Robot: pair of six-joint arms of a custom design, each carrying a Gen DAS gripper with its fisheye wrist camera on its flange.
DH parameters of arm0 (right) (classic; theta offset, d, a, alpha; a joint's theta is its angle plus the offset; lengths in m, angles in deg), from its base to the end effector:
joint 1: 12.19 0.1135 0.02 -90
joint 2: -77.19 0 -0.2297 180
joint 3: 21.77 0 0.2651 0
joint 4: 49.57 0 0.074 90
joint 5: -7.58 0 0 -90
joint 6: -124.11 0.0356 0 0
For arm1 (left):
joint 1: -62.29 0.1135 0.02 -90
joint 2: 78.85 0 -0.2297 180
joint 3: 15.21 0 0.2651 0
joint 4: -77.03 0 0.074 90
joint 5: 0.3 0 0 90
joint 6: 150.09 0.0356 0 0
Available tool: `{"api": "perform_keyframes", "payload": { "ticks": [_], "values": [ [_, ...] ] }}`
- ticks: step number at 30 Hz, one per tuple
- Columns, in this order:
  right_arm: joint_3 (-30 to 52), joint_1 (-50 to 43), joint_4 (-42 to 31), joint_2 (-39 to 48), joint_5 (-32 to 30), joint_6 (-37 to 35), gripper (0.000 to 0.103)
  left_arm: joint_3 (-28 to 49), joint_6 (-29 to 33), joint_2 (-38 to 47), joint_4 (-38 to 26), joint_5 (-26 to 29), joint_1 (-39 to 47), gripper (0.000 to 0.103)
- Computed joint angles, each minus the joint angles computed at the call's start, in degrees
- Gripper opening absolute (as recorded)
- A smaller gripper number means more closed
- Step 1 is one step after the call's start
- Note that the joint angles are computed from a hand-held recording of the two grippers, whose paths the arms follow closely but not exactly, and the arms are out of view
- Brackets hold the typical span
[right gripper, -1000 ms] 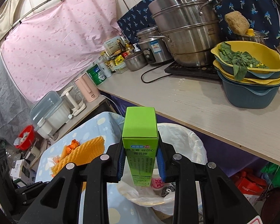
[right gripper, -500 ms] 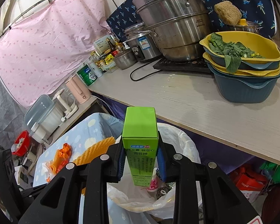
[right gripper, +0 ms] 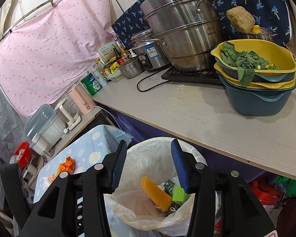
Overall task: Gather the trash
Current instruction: 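Carry box and foam net over the bin and open both tools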
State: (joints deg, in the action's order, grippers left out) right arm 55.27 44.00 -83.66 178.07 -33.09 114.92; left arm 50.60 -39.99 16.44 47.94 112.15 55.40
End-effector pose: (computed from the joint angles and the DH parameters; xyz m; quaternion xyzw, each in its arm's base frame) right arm 0.2213 0.2820 0.1496 0.2988 0.8287 0.0866 0.4652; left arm 0.3237 -0.0528 0.1205 0.2716 0.9058 -0.1556 0.2855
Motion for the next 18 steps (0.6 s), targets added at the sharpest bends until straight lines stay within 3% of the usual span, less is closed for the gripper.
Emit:
{"api": "perform_keyframes", "payload": {
  "ticks": [8,18],
  "values": [
    [2.51,0.10,0.25,1.75,-0.65,-1.43,0.051,0.43,0.36,-0.38,-1.08,1.31,3.19,0.057],
    [13.48,0.67,-0.01,9.65,-2.30,-6.73,0.058,2.61,1.67,0.63,-2.45,3.81,11.61,0.064]
  ]
}}
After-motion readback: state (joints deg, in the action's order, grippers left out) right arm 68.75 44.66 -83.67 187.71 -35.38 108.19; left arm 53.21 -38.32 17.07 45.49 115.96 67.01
